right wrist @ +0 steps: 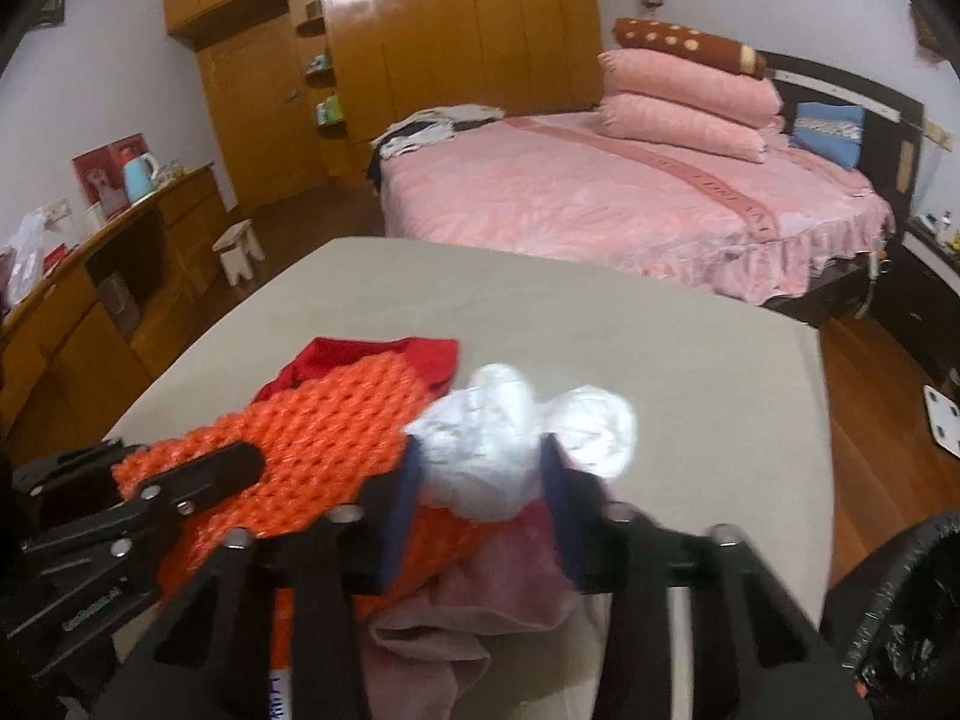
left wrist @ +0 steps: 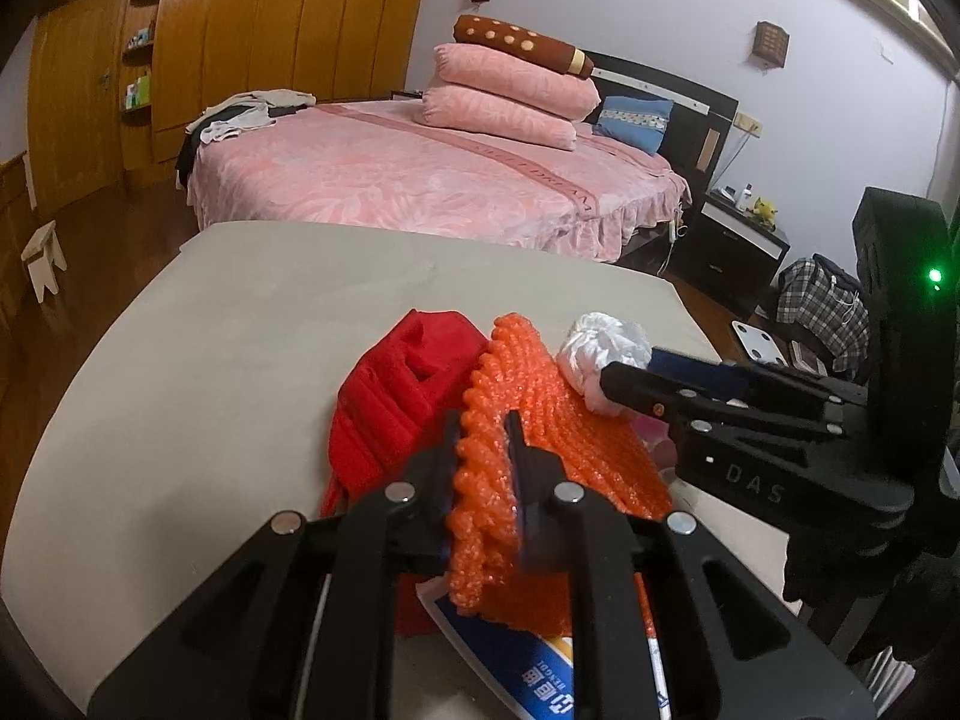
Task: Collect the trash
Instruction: 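Grasp the second orange mesh net with the left tool while the right tool grasps the white tissue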
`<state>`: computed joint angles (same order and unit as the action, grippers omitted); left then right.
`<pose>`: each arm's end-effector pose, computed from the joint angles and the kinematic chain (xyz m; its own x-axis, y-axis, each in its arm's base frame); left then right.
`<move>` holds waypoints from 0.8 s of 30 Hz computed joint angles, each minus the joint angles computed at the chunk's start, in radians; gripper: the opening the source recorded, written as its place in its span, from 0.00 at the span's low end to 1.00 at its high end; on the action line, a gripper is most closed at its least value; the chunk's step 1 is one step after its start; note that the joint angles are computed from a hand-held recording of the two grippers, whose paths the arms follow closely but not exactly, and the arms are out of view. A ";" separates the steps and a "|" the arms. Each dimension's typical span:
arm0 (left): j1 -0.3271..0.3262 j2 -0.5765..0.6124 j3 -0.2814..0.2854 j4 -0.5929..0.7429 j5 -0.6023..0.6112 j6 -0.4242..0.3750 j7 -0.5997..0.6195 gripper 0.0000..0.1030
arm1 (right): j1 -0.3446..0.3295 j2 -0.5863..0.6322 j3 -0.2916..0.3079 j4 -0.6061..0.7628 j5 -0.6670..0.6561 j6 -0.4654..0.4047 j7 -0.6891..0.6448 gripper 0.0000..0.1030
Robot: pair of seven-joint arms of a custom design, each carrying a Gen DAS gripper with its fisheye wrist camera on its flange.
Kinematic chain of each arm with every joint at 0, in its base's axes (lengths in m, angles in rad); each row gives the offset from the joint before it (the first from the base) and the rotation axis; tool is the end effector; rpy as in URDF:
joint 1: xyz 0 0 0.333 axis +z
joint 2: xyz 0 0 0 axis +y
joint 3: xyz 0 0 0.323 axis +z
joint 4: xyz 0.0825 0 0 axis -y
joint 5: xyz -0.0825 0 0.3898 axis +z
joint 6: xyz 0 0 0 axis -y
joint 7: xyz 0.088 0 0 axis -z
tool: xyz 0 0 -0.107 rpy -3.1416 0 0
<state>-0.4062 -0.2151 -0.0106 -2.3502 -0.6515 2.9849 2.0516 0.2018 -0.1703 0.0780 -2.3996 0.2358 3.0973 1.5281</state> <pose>0.4889 -0.1702 0.5108 -0.3680 -0.9115 0.1837 -0.6501 0.1109 -0.7517 0.5072 0.1270 0.4882 0.1589 -0.9773 -0.1399 -0.6608 0.0000 -0.7505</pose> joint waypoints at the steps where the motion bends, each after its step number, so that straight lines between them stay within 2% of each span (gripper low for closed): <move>1: 0.003 0.001 -0.004 0.000 0.006 0.003 -0.007 0.12 | 0.005 -0.004 -0.002 -0.003 0.003 0.003 -0.005 0.23; 3: 0.008 0.002 -0.008 0.000 0.017 0.006 -0.022 0.12 | 0.024 -0.013 -0.014 -0.009 0.022 0.010 -0.028 0.14; 5: 0.010 0.002 -0.009 0.002 0.022 0.006 -0.035 0.12 | 0.021 -0.031 -0.010 -0.020 0.024 0.016 -0.033 0.10; 8: 0.018 -0.004 -0.018 -0.004 0.051 0.011 -0.065 0.12 | 0.035 -0.052 -0.021 -0.031 0.046 0.020 -0.051 0.08; 10: 0.024 -0.007 -0.025 -0.005 0.081 0.011 -0.093 0.12 | 0.063 -0.063 -0.044 -0.031 0.076 0.017 -0.078 0.03; 14: 0.036 -0.020 -0.035 -0.013 0.146 0.023 -0.166 0.12 | 0.097 -0.101 -0.071 -0.047 0.126 0.015 -0.131 0.03; 16: 0.041 -0.029 -0.037 -0.020 0.188 0.031 -0.200 0.12 | 0.057 -0.112 -0.034 -0.054 0.127 0.009 -0.132 0.03; 17: 0.048 -0.032 -0.041 -0.024 0.218 0.038 -0.220 0.12 | -0.010 -0.115 0.020 -0.058 0.059 0.002 -0.070 0.05; 18: 0.061 -0.032 -0.051 -0.027 0.256 0.042 -0.249 0.12 | -0.043 -0.114 0.046 -0.057 0.033 -0.004 -0.046 0.08; 19: 0.065 -0.031 -0.051 -0.029 0.281 0.043 -0.270 0.12 | -0.048 -0.108 0.046 -0.052 0.019 -0.013 -0.039 0.11; 20: 0.050 -0.030 -0.036 -0.027 0.284 0.039 -0.272 0.12 | -0.064 -0.100 0.055 -0.046 0.002 -0.025 -0.019 0.22; 21: 0.036 -0.027 -0.019 -0.024 0.281 0.034 -0.271 0.12 | -0.064 -0.091 0.050 -0.040 -0.003 -0.029 -0.007 0.33; 24: 0.020 -0.022 0.001 -0.023 0.283 0.038 -0.273 0.12 | -0.012 -0.056 0.000 -0.017 0.029 -0.035 -0.025 0.42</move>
<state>-0.3863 -0.2375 -0.0101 -2.3731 -0.3687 3.0226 1.7786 0.1896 -0.2262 0.0784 -2.4161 0.2645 3.0620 1.5034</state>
